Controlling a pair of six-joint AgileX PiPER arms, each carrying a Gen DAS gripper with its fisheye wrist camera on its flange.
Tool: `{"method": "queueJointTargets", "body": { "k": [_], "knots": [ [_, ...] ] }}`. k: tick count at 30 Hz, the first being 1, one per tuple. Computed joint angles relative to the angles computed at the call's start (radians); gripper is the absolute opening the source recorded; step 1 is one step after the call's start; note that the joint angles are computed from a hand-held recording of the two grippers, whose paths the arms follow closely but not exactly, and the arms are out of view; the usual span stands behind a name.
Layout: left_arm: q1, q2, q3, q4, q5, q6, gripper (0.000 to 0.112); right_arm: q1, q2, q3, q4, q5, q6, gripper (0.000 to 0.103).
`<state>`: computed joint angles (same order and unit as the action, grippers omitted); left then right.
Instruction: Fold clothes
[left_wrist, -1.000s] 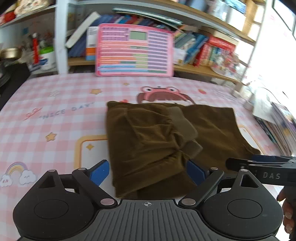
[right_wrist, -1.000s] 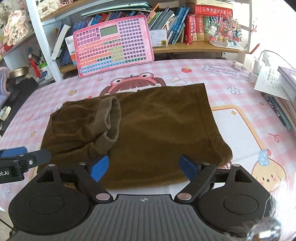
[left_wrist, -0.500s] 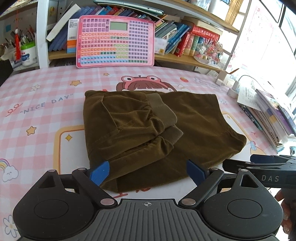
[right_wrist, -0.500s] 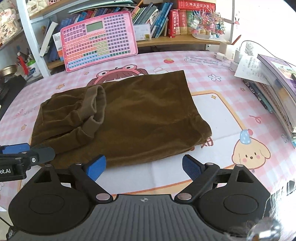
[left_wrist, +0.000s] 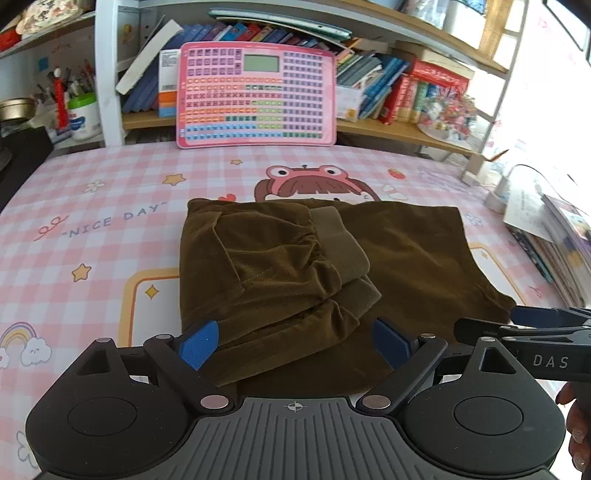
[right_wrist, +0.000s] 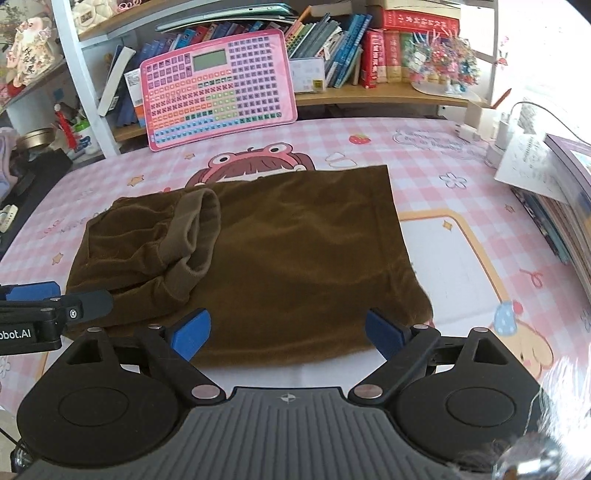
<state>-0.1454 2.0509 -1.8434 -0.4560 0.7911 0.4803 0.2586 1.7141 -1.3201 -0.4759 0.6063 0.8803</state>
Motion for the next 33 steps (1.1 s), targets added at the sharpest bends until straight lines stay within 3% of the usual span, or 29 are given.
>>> {"method": "queueJointTargets", "body": {
  "k": [5, 11, 19, 24, 28, 33],
  "knots": [
    [-0.074, 0.002, -0.004, 0.153, -0.036, -0.213, 0.093, -0.106, 0.008, 0.002, 0.187, -0.076, -0.26, 0.092],
    [-0.193, -0.013, 0.02, 0.361, -0.063, -0.485, 0.093, -0.272, 0.028, -0.017, 0.576, -0.096, -0.747, 0.092],
    [-0.34, -0.017, 0.076, 0.596, -0.073, -0.879, 0.093, -0.509, 0.099, -0.075, 1.077, 0.082, -1.359, 0.091],
    [-0.419, -0.034, 0.106, 0.728, -0.057, -1.065, 0.093, -0.626, 0.158, -0.128, 1.226, 0.239, -1.507, 0.091],
    [-0.462, -0.036, 0.098, 0.791, -0.017, -1.153, 0.093, -0.678, 0.204, -0.178, 1.279, 0.342, -1.528, 0.088],
    [-0.504, -0.02, 0.06, 0.82, 0.03, -1.165, 0.093, -0.718, 0.297, -0.288, 1.306, 0.485, -1.421, 0.068]
  ]
}}
